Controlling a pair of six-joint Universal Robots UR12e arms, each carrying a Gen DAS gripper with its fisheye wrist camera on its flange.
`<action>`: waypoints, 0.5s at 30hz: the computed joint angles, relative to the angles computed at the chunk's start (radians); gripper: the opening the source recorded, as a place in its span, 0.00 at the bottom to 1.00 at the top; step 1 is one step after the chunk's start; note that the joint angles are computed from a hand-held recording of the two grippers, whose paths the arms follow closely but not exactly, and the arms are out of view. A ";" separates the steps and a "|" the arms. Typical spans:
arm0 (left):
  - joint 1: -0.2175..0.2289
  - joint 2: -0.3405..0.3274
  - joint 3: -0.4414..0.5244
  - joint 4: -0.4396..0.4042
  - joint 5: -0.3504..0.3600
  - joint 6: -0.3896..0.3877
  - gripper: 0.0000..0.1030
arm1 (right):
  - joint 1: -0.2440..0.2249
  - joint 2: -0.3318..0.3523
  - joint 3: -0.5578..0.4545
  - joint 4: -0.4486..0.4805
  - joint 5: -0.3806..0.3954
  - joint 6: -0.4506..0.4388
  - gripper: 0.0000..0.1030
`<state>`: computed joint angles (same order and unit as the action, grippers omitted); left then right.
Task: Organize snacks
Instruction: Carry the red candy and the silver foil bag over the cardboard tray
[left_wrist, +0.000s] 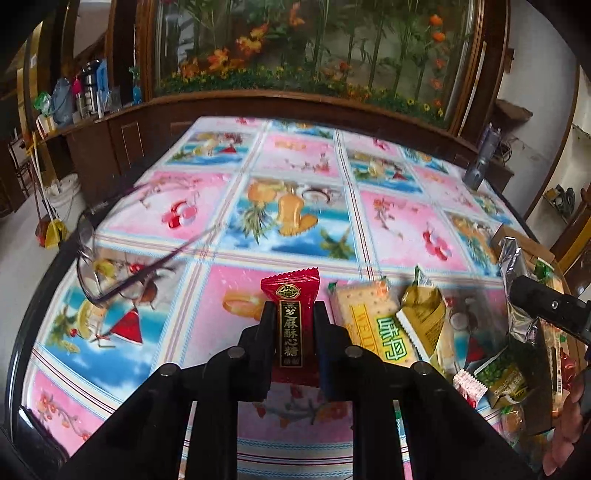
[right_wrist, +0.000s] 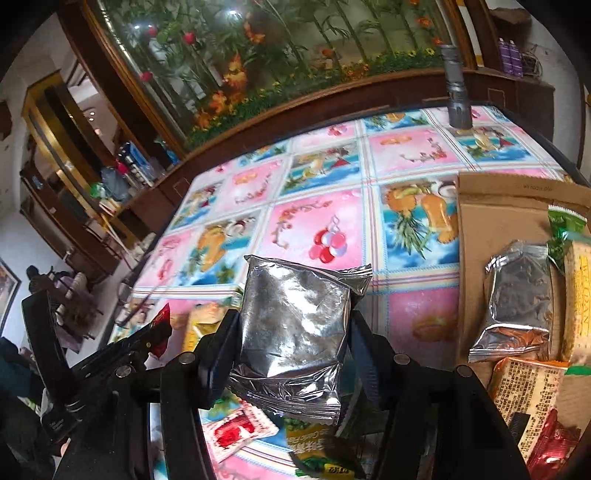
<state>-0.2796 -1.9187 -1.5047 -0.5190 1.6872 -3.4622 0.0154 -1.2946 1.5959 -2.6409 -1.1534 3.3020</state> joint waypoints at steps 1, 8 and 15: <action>0.001 0.002 -0.004 0.013 -0.003 -0.004 0.17 | 0.000 -0.003 0.004 -0.012 0.000 0.004 0.61; -0.007 0.003 -0.013 0.072 0.012 0.020 0.18 | -0.006 -0.015 0.017 -0.050 0.020 0.015 0.61; -0.012 0.004 -0.018 0.104 0.027 0.032 0.18 | -0.007 -0.015 0.015 -0.050 0.019 0.020 0.61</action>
